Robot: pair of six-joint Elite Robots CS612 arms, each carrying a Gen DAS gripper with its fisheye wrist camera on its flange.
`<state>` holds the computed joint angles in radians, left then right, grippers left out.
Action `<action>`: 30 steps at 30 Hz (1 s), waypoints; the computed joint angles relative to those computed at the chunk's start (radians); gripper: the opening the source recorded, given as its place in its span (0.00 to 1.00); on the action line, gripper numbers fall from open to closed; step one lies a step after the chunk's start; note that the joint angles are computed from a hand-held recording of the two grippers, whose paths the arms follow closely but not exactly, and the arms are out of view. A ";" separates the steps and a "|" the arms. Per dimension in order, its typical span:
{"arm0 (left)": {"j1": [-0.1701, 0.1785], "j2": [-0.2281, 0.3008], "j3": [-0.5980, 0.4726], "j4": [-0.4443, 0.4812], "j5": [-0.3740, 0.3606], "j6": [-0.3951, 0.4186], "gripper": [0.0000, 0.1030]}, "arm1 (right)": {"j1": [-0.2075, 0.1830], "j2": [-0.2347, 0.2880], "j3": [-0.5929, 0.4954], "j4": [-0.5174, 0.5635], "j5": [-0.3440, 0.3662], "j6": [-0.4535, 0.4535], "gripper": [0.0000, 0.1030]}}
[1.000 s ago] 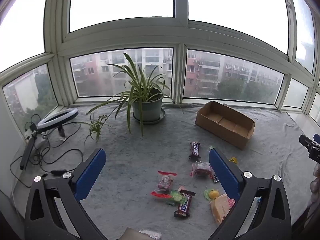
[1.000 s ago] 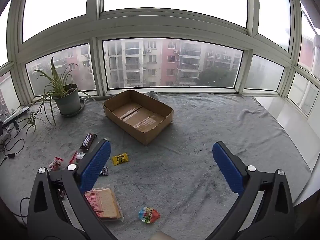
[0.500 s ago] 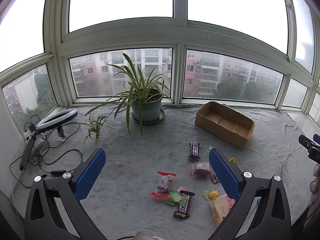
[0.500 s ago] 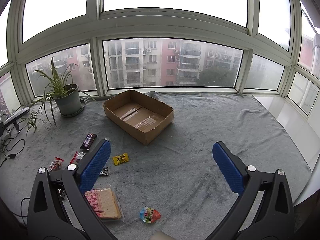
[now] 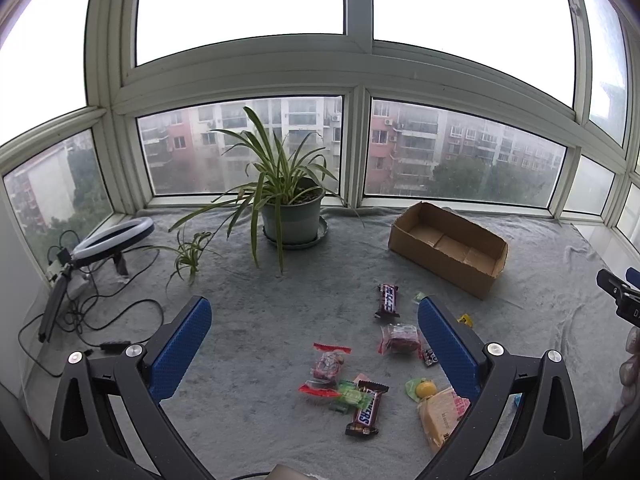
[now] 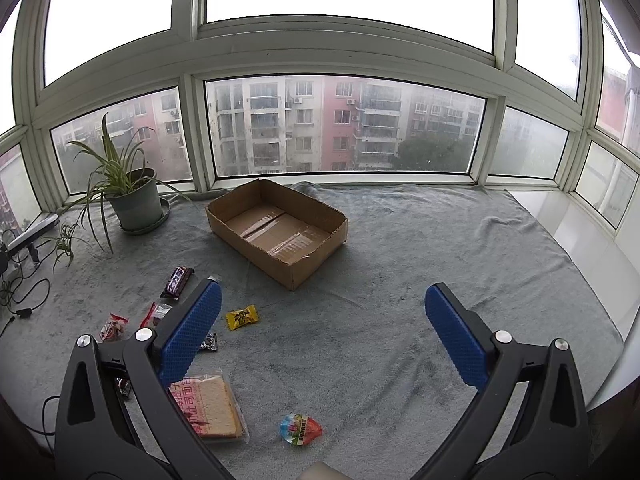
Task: Organize snacks
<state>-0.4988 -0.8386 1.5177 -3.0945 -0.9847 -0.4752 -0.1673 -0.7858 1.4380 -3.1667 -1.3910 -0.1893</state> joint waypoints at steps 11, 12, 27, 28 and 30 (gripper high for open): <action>0.001 0.001 -0.002 0.002 -0.002 0.000 0.99 | 0.000 -0.001 0.001 0.000 0.001 0.000 1.00; 0.001 0.001 -0.002 0.002 -0.004 -0.001 0.99 | 0.000 -0.001 0.002 0.000 0.000 -0.001 1.00; 0.001 0.002 -0.005 0.005 -0.006 -0.001 0.99 | -0.001 -0.001 0.002 0.003 0.001 0.000 1.00; 0.001 0.001 -0.005 0.005 -0.006 -0.001 0.99 | 0.000 -0.001 0.000 0.006 0.001 0.001 1.00; 0.000 0.002 -0.006 0.005 -0.006 -0.002 0.99 | 0.002 0.001 -0.007 0.013 0.000 0.002 1.00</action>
